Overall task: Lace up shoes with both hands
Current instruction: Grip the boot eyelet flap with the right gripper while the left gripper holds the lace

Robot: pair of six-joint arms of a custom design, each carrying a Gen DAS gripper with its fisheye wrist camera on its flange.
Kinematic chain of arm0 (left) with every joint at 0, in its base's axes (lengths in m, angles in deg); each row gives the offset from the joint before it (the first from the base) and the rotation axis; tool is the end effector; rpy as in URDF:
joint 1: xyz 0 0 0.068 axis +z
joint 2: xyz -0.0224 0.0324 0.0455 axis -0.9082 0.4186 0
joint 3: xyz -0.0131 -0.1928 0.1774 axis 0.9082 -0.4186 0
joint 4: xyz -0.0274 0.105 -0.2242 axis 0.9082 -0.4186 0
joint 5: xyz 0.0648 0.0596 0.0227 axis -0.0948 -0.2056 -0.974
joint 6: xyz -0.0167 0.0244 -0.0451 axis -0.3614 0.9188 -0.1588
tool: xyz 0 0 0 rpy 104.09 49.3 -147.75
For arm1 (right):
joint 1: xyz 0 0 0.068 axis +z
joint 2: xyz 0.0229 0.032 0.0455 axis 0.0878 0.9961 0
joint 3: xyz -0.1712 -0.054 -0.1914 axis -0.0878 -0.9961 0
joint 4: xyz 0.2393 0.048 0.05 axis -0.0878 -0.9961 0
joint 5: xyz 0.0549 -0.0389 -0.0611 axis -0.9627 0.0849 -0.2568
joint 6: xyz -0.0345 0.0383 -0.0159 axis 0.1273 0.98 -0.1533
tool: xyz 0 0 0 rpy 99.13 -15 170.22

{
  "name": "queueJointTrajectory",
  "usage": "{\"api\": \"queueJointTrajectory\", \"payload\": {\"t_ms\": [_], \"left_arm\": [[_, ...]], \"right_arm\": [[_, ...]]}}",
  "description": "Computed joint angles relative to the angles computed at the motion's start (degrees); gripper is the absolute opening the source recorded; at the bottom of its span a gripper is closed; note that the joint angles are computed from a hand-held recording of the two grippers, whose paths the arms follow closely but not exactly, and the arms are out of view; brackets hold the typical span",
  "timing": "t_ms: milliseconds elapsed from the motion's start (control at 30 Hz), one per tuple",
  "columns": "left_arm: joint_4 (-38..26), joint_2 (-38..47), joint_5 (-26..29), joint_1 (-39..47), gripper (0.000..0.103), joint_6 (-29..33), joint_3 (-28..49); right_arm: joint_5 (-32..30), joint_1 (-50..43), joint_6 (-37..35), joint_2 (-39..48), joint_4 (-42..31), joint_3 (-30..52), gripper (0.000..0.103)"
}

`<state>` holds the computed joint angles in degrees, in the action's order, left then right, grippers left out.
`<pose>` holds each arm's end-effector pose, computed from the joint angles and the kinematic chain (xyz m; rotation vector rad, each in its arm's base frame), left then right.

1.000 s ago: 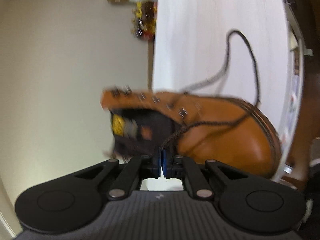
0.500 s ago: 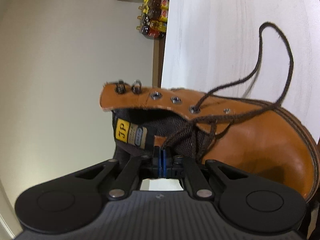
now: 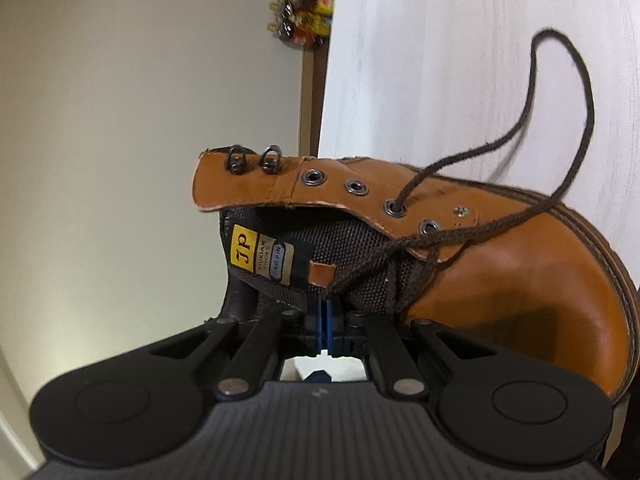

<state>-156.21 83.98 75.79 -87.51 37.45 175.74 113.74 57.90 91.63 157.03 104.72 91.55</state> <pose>0.3835 -0.1763 0.3002 1.9575 1.8407 -0.5572 0.2115 0.2472 0.1012 1.5885 1.6989 1.1426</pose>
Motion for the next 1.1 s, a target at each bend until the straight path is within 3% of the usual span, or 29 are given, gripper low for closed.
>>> {"api": "queueJointTrajectory", "payload": {"t_ms": [167,433,833,1100], "left_arm": [[2.0,-1.9,-0.4,0.3,0.007,0.3,-4.1],[4.2,-1.7,-0.6,-0.2,0.007,0.0,-4.2],[10.1,-2.6,-0.6,-2.2,0.009,-2.1,-7.3],[7.8,-0.1,-1.7,-2.7,0.002,-0.6,-4.3]], "right_arm": [[-4.7,-2.5,-1.2,1.3,8.5,-3.9,0.003],[-10.1,-5.5,-5.8,1.5,1.8,0.1,0.003],[-15.1,-7.4,-11.0,3.7,5.0,1.2,0.003],[-14.6,-7.2,-10.8,3.7,6.1,0.3,0.005]]}}
